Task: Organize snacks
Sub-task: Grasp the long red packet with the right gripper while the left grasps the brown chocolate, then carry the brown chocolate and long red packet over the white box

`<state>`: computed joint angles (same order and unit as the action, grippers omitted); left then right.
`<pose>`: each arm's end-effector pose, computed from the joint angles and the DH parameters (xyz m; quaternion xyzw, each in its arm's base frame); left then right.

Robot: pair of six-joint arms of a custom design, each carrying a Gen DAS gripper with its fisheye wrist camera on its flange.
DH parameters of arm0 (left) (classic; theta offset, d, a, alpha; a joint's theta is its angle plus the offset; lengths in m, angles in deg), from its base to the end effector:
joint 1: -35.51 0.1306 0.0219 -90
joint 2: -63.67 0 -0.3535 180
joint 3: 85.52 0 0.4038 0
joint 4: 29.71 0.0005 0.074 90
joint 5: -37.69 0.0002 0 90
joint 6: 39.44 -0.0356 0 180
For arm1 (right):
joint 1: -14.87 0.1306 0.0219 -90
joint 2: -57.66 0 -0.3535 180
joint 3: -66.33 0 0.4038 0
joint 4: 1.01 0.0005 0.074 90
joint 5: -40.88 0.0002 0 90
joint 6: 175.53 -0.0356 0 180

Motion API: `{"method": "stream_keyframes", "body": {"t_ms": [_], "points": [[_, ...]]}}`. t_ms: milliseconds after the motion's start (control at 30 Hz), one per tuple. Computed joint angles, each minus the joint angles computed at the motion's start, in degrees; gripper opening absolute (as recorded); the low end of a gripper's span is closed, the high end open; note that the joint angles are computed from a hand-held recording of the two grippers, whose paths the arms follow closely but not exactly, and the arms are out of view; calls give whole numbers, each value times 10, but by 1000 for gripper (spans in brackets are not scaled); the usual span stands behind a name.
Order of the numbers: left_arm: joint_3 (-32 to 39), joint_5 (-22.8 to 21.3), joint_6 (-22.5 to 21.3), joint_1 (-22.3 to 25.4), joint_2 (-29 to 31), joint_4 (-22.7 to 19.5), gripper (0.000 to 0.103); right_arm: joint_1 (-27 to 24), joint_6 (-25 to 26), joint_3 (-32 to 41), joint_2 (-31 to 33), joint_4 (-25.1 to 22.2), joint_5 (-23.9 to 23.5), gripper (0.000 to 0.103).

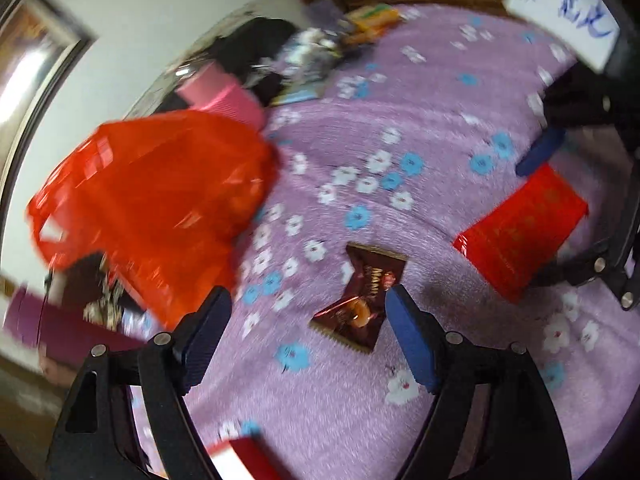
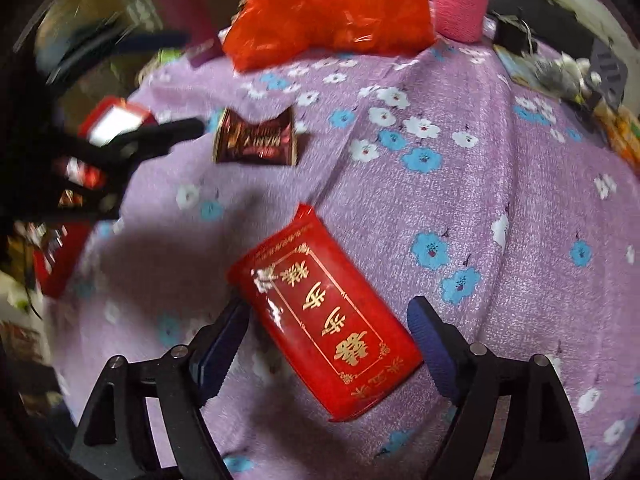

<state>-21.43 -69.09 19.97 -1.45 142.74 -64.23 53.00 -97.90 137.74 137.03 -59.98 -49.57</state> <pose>0.3375 -0.2417 0.2910 0.4740 0.7996 0.1177 0.3495 0.3143 0.2464 0.3212 -0.2192 0.9550 0.0888 0.1792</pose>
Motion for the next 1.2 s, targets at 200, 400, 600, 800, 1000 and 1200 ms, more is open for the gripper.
{"method": "stream_keyframes", "body": {"t_ms": [200, 400, 600, 800, 1000, 1200], "points": [[30, 37, -71, 1, 46, -20, 79, 20, 18, 5, 13, -5, 47, 83], [42, 71, -99, 13, 68, -43, 82, 12, 5, 8, 13, -1, 53, 68], [56, 125, -60, 34, 78, -60, 73, 5, -23, 16, 24, 8, 65, 59], [51, 143, -52, 21, 71, -80, 28, 5, -26, 13, 22, 14, 64, 59], [38, 119, 21, 14, 59, -78, 24, 0, -36, 9, 18, 23, 59, 53], [20, 83, 133, 6, 34, -109, 24, -7, -50, 5, 13, 34, 47, 49]]}}
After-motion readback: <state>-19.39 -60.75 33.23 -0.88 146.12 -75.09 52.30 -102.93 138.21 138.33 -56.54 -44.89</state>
